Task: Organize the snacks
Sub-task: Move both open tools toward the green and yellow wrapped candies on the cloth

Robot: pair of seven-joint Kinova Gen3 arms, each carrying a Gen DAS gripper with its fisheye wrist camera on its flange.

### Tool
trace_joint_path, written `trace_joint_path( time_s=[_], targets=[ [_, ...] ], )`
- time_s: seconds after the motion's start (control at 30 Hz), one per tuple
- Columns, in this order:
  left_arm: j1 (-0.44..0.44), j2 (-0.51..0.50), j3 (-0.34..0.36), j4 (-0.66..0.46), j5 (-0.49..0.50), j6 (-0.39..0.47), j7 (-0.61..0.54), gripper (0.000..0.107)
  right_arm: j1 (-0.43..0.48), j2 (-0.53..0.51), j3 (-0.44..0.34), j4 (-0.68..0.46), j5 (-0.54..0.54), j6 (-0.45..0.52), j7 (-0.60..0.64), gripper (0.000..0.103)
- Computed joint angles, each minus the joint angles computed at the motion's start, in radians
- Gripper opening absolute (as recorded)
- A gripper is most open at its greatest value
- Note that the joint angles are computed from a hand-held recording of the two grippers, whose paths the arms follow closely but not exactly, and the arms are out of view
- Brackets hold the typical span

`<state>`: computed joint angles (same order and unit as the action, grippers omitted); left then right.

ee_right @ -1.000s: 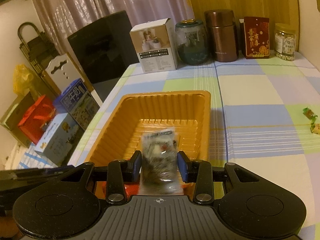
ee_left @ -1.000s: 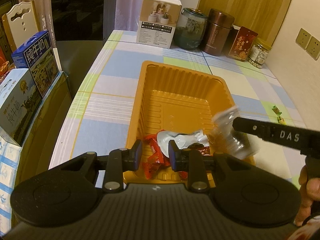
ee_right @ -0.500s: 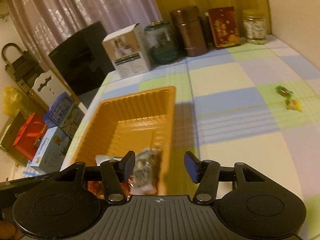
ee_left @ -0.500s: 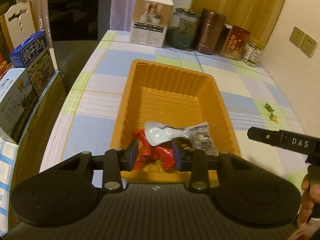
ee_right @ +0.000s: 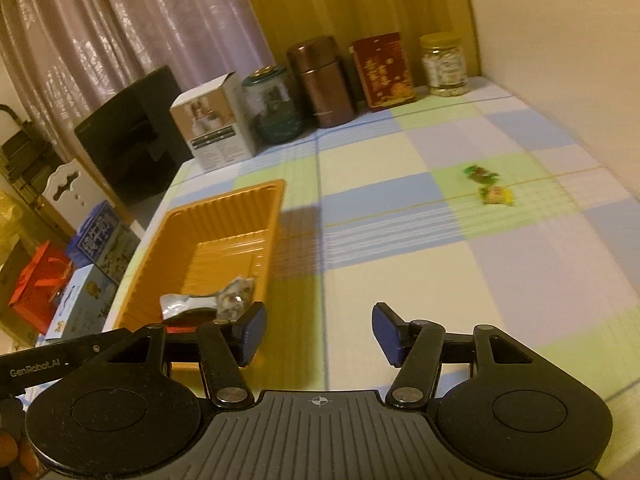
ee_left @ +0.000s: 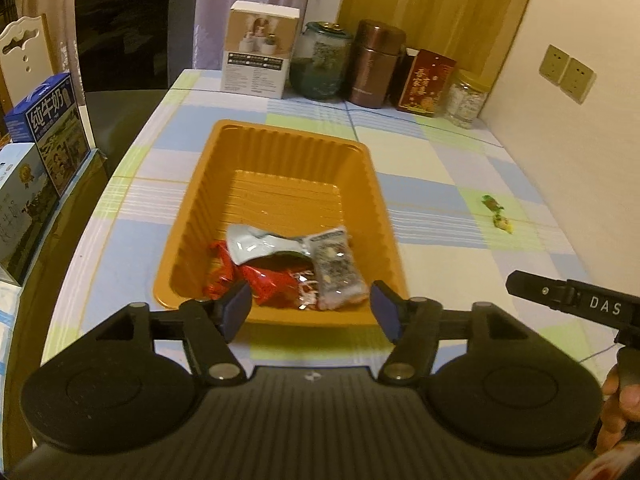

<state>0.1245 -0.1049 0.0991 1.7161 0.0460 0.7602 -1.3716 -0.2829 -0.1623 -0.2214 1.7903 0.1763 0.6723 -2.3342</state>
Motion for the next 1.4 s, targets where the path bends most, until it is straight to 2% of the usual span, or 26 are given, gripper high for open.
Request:
trace_joint_path(
  time_s=[0.2, 0.47, 1.0, 1.4],
  targets=[
    [0.018, -0.043, 0.039, 0.023, -0.040, 0.006, 0.070, 0.078, 0.029, -0.070, 0.005, 0.024, -0.005, 0.051, 0.005, 0.063],
    [0.043, -0.068, 0.067, 0.033, -0.058, 0.008, 0.126, 0.084, 0.082, -0.146, 0.017, 0.061, -0.039, 0.081, 0.032, 0.070],
    [0.122, -0.001, 0.115, -0.043, -0.108, -0.002, 0.172, 0.087, 0.195, -0.238, 0.073, 0.112, -0.085, 0.101, 0.084, 0.072],
    [0.183, 0.071, 0.115, -0.115, -0.131, -0.008, 0.164, 0.087, 0.239, -0.239, 0.107, 0.124, -0.105, 0.074, 0.134, 0.072]
  ],
)
